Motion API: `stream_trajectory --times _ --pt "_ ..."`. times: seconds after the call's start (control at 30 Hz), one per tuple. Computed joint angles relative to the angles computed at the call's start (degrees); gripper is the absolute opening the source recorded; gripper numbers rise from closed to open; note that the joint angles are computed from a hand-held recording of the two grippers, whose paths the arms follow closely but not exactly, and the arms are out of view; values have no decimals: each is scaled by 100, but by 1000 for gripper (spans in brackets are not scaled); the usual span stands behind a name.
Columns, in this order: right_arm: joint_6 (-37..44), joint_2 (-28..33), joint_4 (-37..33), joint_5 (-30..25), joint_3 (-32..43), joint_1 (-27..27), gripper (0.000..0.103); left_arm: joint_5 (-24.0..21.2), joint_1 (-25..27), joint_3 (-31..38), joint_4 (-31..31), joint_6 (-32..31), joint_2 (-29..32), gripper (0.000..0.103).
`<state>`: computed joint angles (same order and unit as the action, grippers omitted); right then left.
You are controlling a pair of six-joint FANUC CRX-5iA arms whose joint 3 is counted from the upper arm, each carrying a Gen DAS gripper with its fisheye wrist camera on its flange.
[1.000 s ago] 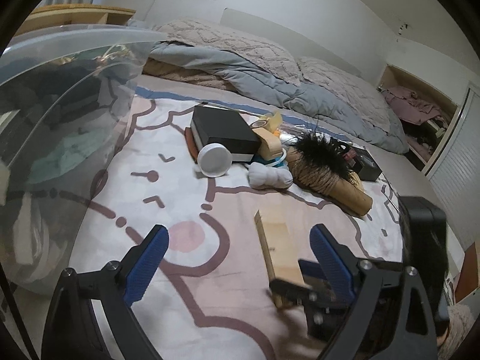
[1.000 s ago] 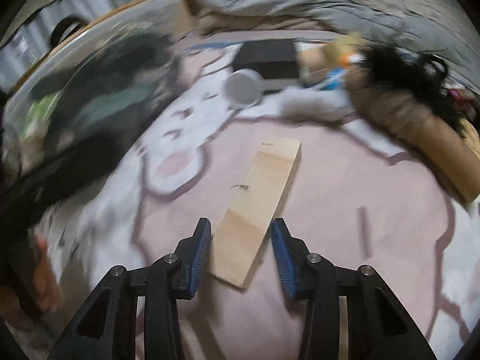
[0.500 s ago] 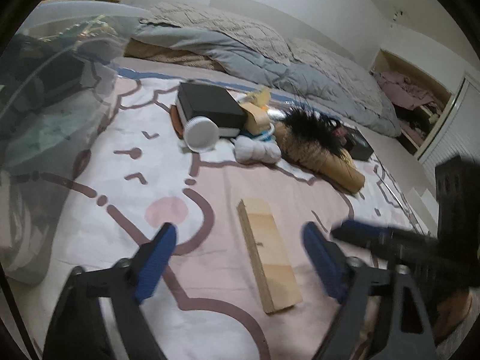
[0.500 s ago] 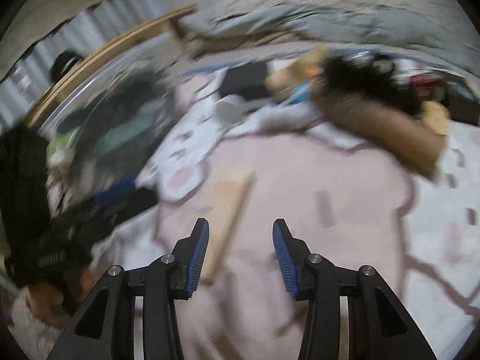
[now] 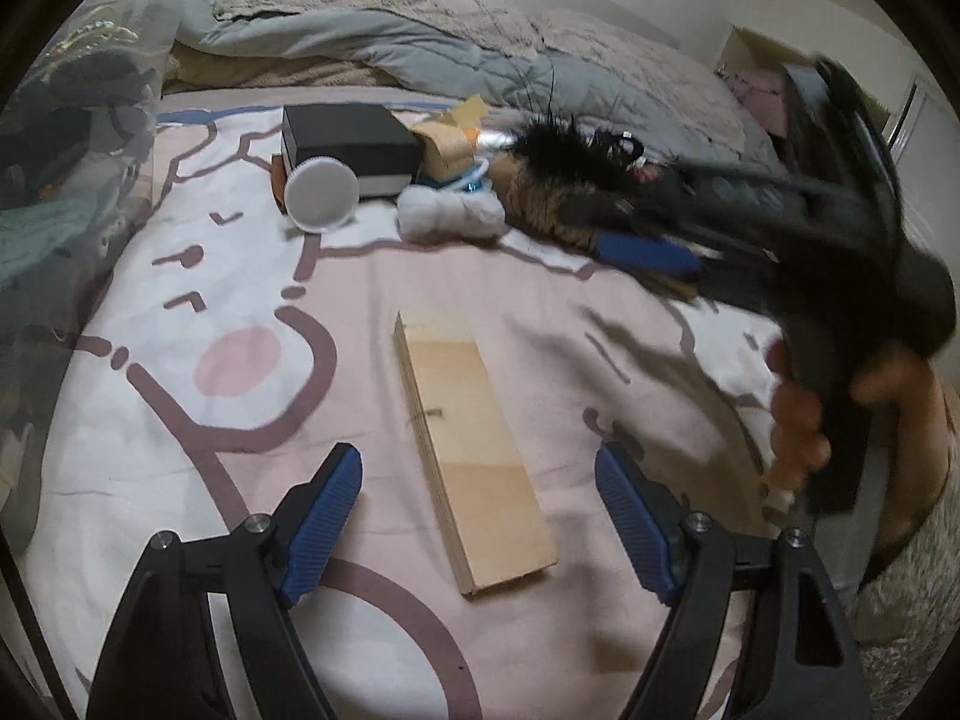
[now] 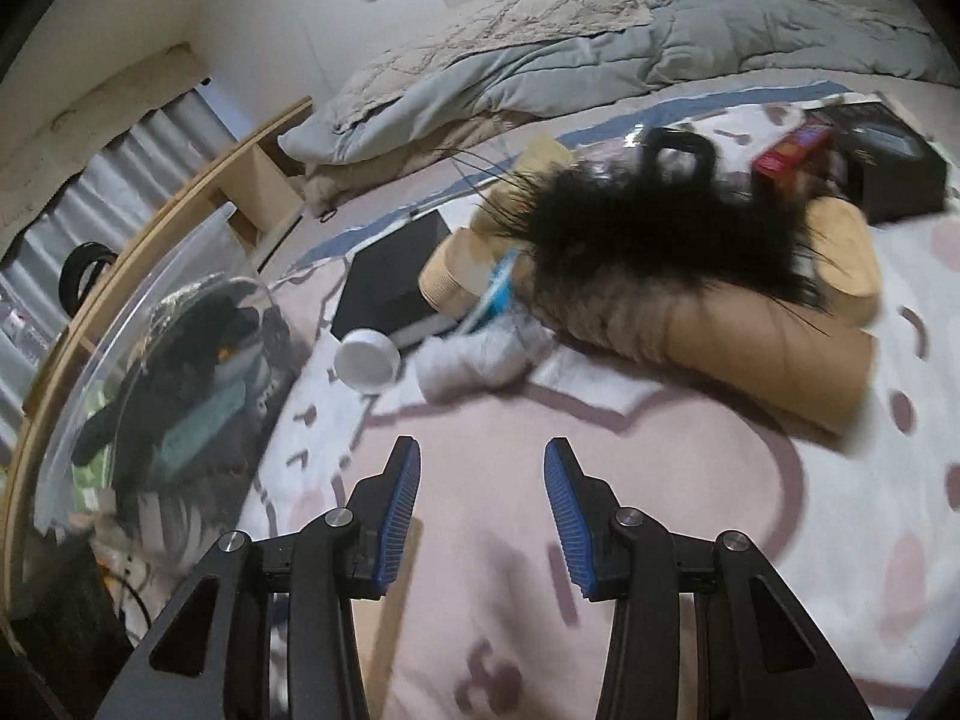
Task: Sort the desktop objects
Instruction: 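Move the right tool over the white mesh bundle beside the feather duster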
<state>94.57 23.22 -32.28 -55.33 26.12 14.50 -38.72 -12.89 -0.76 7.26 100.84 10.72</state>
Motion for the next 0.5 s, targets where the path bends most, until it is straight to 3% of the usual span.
stream_trajectory --times 0.2,0.33,0.5 --pt "-396 553 8 -159 549 61 43 -171 -19 147 -17 10 151 80" --pt "-964 950 -654 -214 1041 -153 43 -331 -15 221 -40 -11 204 76" --pt "-1563 1362 56 -188 1571 125 43 -384 61 178 83 -126 200 72"
